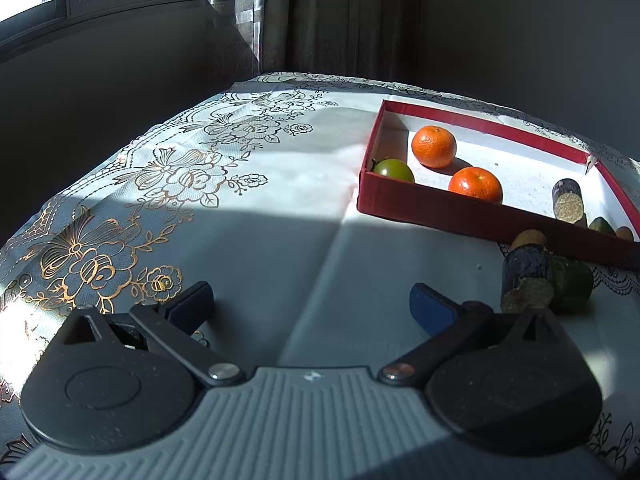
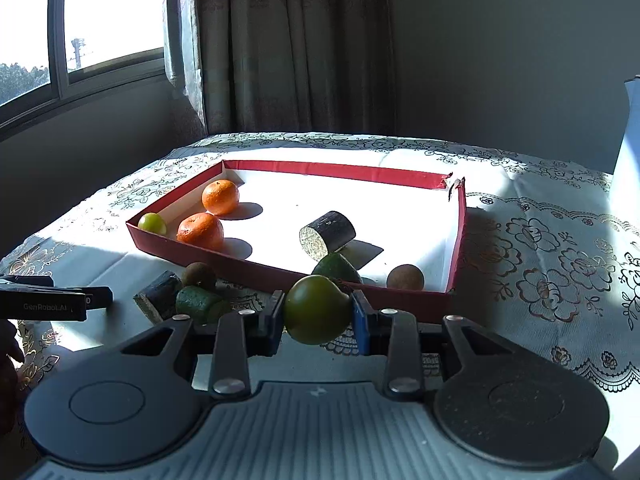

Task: Organize fruits
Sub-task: 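Carry the green tomato into the red box and open the right gripper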

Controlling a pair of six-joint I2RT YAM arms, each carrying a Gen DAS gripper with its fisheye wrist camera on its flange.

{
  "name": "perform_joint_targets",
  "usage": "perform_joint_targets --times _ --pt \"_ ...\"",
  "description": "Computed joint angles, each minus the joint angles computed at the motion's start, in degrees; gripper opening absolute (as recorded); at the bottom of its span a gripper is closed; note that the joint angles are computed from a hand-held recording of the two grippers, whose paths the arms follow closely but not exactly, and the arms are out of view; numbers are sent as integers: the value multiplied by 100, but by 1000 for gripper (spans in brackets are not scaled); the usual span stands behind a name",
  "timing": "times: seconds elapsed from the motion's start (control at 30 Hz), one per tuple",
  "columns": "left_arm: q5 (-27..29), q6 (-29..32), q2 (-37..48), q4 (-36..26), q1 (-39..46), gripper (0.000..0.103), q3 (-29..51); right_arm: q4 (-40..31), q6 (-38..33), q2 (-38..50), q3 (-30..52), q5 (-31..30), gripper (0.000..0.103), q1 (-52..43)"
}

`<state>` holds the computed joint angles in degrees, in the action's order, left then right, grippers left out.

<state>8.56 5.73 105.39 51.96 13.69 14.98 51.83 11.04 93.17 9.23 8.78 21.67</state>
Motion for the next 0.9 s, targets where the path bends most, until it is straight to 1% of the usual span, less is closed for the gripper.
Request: perform_joint_targets --times 0.1,0.27,0.4,0.53,0.67,0.9 --pt "-8 1 3 1 -5 103 1 -83 -139 -136 54 -45 33 -247" --pt "-44 22 20 -2 -21 103 10 -390 -383 -217 440 -95 33 -572" --pt "-42 30 18 -14 -17 103 16 -476 -396 131 896 -246 33 -848" --pt "-53 36 13 -27 -21 103 19 -349 -335 682 1234 -273 33 -935" --pt "-58 40 24 -23 -23 103 23 -152 -320 1100 1372 -223 33 -943" --pt "-57 42 18 -30 -22 103 22 -74 -284 1347 1479 -260 33 -974"
